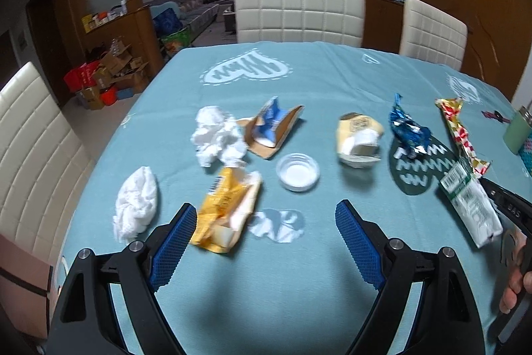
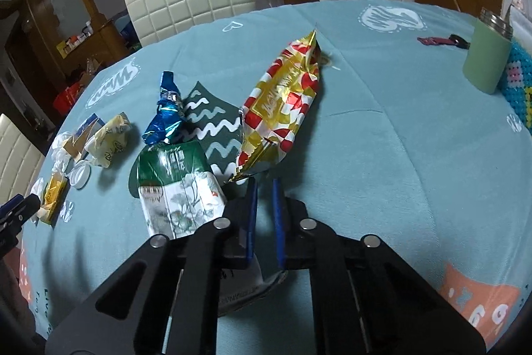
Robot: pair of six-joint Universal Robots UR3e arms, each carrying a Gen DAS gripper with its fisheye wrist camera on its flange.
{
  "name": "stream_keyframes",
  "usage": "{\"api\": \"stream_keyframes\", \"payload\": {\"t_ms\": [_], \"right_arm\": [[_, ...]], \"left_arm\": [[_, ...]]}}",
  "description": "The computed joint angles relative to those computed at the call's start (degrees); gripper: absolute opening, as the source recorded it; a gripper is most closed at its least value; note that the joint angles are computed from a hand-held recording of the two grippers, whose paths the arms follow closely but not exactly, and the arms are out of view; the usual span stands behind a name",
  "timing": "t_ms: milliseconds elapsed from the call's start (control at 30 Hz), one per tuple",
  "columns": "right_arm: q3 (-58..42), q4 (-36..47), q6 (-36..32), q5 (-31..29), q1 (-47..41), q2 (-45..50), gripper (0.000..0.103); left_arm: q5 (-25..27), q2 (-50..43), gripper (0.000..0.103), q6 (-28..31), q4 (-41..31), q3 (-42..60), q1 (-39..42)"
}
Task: Collect trash
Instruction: 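Move both tools from the bin back over the trash on the table, then grasp the white-and-green tissue packet with the right tool while the left tool grasps the yellow wrapper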
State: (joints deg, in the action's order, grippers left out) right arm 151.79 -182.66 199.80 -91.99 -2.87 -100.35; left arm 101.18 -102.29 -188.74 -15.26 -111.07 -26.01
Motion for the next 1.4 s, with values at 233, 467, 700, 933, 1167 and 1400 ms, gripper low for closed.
{"api": "stream_keyframes", "payload": {"t_ms": [233, 467, 700, 933, 1167, 1400], "right_arm": [[-9.6, -0.9, 2.9, -10.9, 13.9, 5.6, 0.002], [-21.2, 1.2, 4.0, -14.1, 24.8, 13.6, 0.002], [-22.6, 2.4, 5.5, -16.9, 26.2, 14.7, 0.002], [-17.5, 4.3, 6.1, -16.7, 19.3, 8.1, 0.005], [-17.2, 5.3, 4.5, -17.6, 20.3, 8.9, 0.005], [-16.5, 3.7, 5.3, -18.2, 22.4, 10.9, 0.006]], "left_arm": [[-0.9, 0.4, 0.083, 1.5, 0.8, -2.3, 4.2], [-0.4, -1.8, 0.083, 5.8, 2.2, -1.7, 5.4], [-2.4, -2.3, 0.083, 8.4, 3.6, -2.3, 6.5], [-3.0, -3.8, 0.083, 8.9, 3.9, -1.2, 5.9], [-3.4, -3.4, 0.083, 8.6, 4.8, -1.9, 6.0], [-3.7, -2.4, 0.083, 9.0, 5.2, -2.9, 6.1]]}}
